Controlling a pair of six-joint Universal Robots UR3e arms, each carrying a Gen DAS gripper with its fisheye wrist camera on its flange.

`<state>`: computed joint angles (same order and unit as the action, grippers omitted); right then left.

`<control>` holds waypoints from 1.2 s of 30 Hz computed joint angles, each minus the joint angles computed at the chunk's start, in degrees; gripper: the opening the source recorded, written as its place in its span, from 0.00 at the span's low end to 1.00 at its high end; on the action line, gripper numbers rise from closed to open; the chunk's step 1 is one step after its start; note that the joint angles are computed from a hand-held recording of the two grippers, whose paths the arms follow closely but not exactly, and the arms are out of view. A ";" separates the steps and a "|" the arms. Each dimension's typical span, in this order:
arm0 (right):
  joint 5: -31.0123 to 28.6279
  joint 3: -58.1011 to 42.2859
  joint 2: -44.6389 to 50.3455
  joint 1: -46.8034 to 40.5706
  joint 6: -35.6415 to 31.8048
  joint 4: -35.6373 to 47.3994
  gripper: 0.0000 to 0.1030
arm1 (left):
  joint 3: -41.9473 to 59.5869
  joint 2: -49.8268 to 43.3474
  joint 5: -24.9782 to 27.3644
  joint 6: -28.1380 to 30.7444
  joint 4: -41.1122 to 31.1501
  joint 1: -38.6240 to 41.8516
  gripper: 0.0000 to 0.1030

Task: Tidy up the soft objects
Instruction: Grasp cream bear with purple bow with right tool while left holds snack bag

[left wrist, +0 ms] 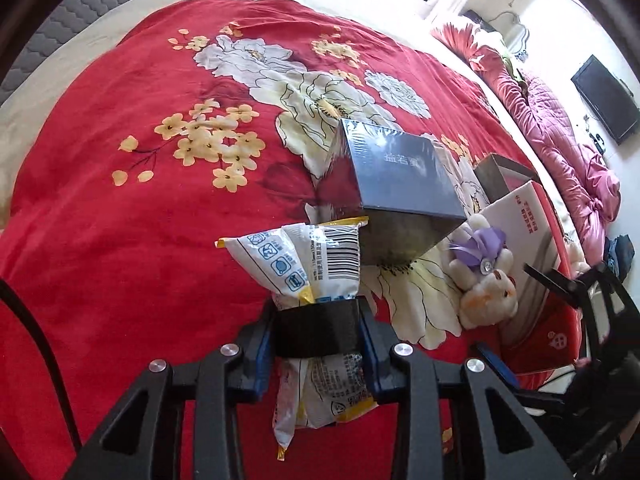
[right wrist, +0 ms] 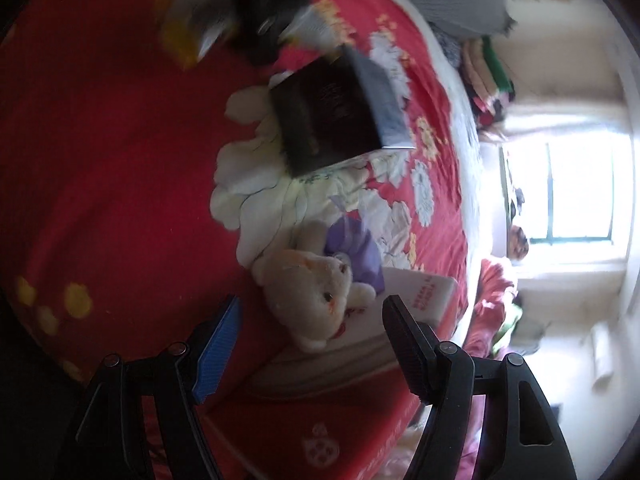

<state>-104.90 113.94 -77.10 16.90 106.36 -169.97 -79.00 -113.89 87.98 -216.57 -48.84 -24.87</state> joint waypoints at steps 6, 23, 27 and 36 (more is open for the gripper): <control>-2.03 -4.33 7.87 1.05 -1.73 -3.72 0.70 | -1.04 0.60 -0.11 -0.44 2.62 -0.13 0.35; 21.09 -16.12 -6.70 -7.87 29.41 30.13 0.47 | -1.78 3.88 4.17 -0.93 1.45 -1.44 0.35; 27.68 -18.32 -10.93 -10.19 37.56 36.95 0.47 | 0.32 3.94 6.86 -0.74 -1.25 -3.02 0.35; 36.58 -15.75 -20.73 -13.62 43.27 41.15 0.47 | 3.82 4.94 11.32 -1.21 -5.50 -6.84 0.35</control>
<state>-68.31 98.19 -97.83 3.27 149.63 -128.82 -75.17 -108.95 99.30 -217.78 -54.34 -31.71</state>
